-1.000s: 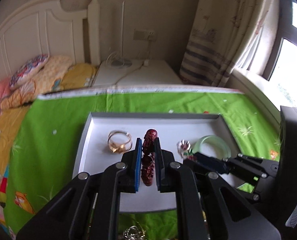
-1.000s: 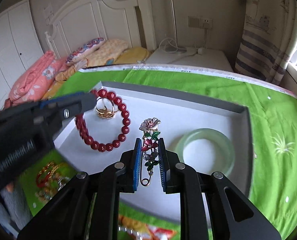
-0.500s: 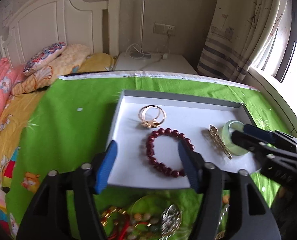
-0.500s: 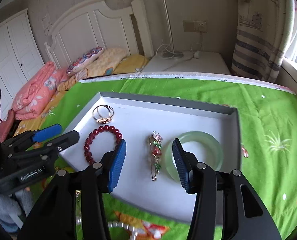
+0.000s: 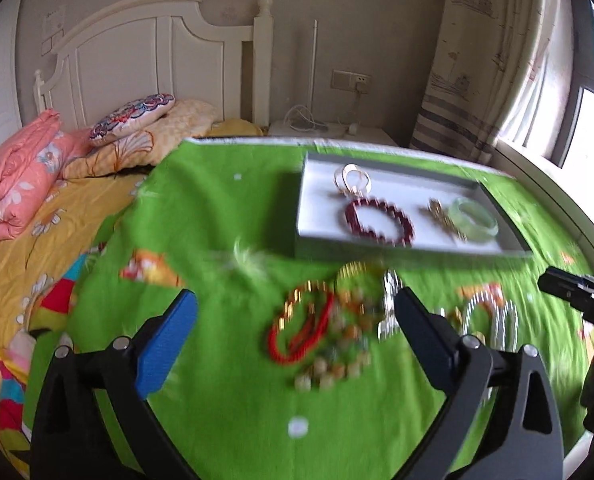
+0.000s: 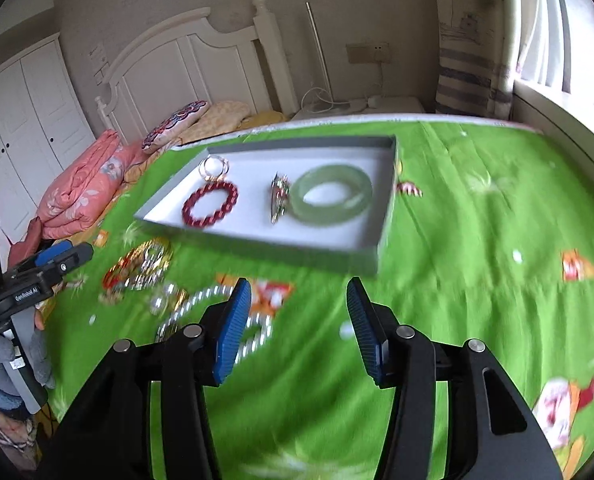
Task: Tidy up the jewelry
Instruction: 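Withdraw both tools from the tray toward the remaining jewelry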
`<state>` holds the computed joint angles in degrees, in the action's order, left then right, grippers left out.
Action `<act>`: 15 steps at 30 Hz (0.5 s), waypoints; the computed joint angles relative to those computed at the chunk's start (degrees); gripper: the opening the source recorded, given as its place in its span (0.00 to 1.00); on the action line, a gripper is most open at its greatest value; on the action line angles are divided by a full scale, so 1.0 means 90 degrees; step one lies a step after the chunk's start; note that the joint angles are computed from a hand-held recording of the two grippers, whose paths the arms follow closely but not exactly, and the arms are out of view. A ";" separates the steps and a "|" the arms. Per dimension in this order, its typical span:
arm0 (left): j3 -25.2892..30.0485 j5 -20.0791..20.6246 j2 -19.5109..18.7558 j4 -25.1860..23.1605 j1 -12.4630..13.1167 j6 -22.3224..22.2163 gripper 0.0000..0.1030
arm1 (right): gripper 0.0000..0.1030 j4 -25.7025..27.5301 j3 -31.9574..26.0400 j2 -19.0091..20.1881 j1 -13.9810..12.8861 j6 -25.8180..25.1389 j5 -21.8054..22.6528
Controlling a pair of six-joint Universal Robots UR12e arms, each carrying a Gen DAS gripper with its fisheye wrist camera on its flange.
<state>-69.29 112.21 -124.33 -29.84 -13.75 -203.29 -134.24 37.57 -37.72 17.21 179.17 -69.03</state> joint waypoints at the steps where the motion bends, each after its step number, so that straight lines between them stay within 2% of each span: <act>1: -0.0114 -0.0011 0.0042 0.0050 -0.0013 0.0009 0.95 | 0.48 -0.0044 0.0115 -0.0055 -0.0001 -0.0034 0.0037; 4: -0.0361 -0.0285 0.0145 0.0077 0.0034 -0.0101 0.95 | 0.48 -0.0190 0.0477 -0.0237 0.0042 -0.0380 0.0051; 8: -0.0726 -0.0674 0.0288 0.0720 0.0169 -0.0554 0.95 | 0.48 -0.0235 0.0630 -0.0322 0.0069 -0.0579 0.0155; 10: -0.0903 -0.1076 0.0359 0.0949 0.0286 -0.0893 0.95 | 0.48 -0.0173 0.0606 -0.0310 0.0070 -0.0595 0.0189; 12: -0.1010 -0.1080 0.0403 0.1059 0.0331 -0.1293 0.95 | 0.48 -0.0086 0.0619 -0.0319 0.0077 -0.0645 0.0194; 15: -0.0932 -0.1110 0.0388 0.0827 0.0311 -0.1099 0.94 | 0.48 -0.0044 0.0667 -0.0345 0.0128 -0.0878 0.0059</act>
